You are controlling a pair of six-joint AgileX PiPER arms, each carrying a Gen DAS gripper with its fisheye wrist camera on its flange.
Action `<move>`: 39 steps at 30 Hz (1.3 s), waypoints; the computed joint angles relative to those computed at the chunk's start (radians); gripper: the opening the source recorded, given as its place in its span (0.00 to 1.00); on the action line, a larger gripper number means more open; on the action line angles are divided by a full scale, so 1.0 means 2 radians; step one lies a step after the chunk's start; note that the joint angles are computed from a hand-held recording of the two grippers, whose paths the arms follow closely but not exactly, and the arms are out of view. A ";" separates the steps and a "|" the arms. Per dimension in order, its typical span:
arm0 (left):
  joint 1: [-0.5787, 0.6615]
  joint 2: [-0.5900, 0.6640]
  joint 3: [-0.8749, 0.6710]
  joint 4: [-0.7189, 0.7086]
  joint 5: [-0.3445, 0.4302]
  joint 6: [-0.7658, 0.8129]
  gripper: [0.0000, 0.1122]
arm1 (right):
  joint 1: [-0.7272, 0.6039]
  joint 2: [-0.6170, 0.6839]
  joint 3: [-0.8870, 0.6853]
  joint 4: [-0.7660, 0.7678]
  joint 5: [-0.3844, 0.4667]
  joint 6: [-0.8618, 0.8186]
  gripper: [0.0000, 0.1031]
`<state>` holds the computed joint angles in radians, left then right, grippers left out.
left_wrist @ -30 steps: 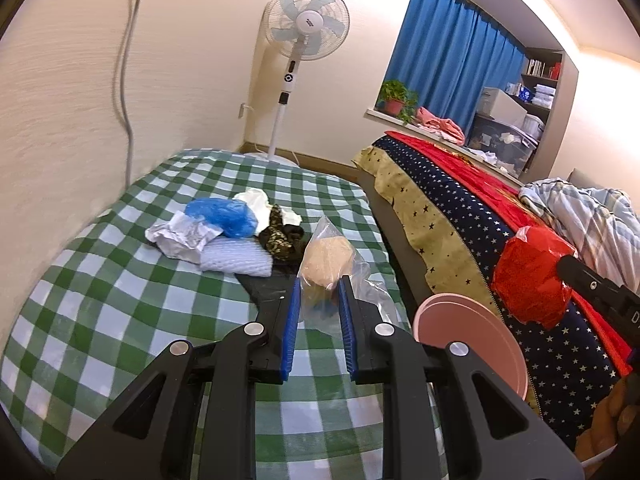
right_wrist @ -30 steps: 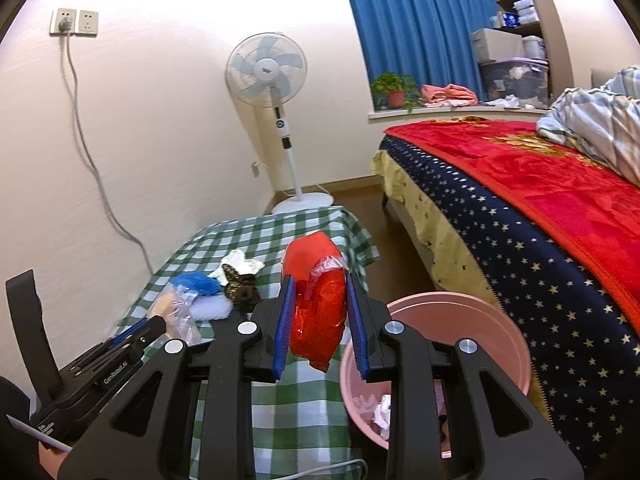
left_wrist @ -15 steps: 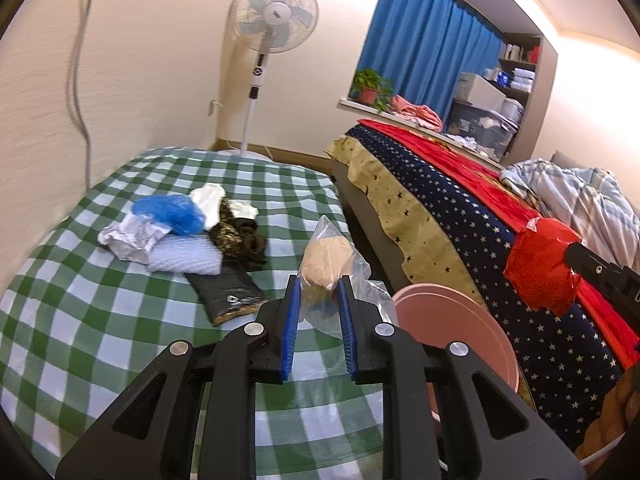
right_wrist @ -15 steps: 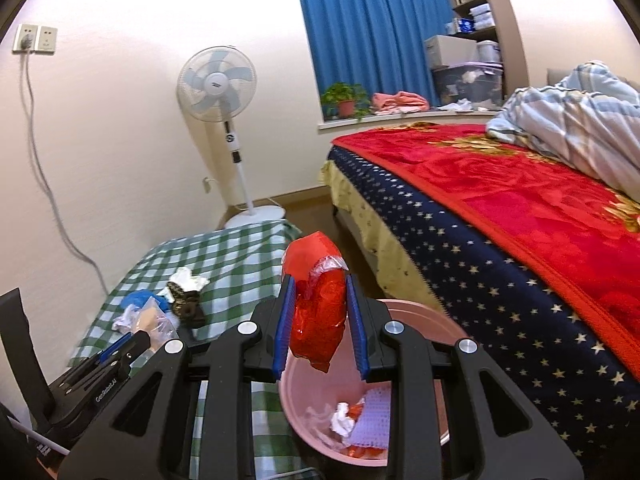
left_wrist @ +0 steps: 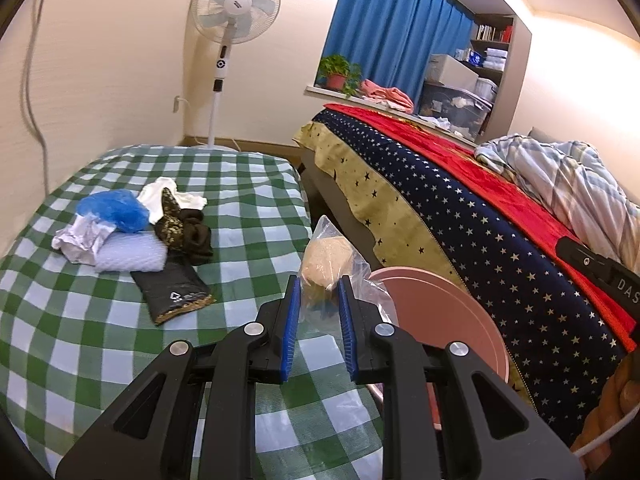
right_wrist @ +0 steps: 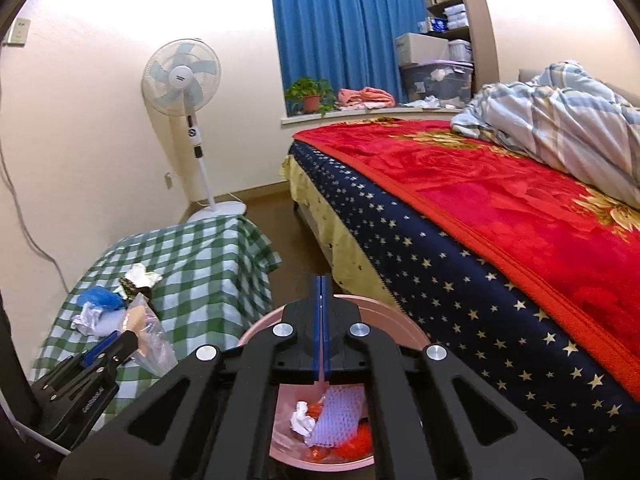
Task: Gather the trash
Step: 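Carry both bags over the pink bin and open both tools to drop them, then move both tools back over the remaining trash on the bed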
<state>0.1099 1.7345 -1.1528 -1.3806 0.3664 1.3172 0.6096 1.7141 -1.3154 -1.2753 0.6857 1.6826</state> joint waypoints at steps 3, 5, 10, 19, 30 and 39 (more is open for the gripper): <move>-0.003 0.012 -0.009 0.003 0.008 -0.006 0.17 | -0.009 0.000 0.003 0.007 -0.005 0.008 0.01; -0.006 0.019 -0.018 0.008 0.023 -0.010 0.18 | -0.009 0.000 0.006 0.000 0.006 0.020 0.05; -0.016 0.035 -0.028 -0.008 0.058 0.005 0.48 | -0.016 -0.006 0.017 -0.008 0.006 0.041 0.33; -0.014 0.037 -0.027 -0.001 0.044 -0.008 0.50 | -0.012 0.000 0.014 -0.016 0.000 0.045 0.47; 0.019 0.020 -0.010 0.000 0.050 0.004 0.43 | 0.005 0.018 -0.010 0.008 -0.030 0.000 0.47; 0.060 0.019 -0.005 0.004 0.030 0.008 0.33 | 0.019 0.045 -0.036 -0.004 -0.056 0.003 0.47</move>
<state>0.2291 1.7733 -1.1624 -1.3726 0.4260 1.3328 0.6473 1.8034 -1.3881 -1.2824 0.5745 1.6884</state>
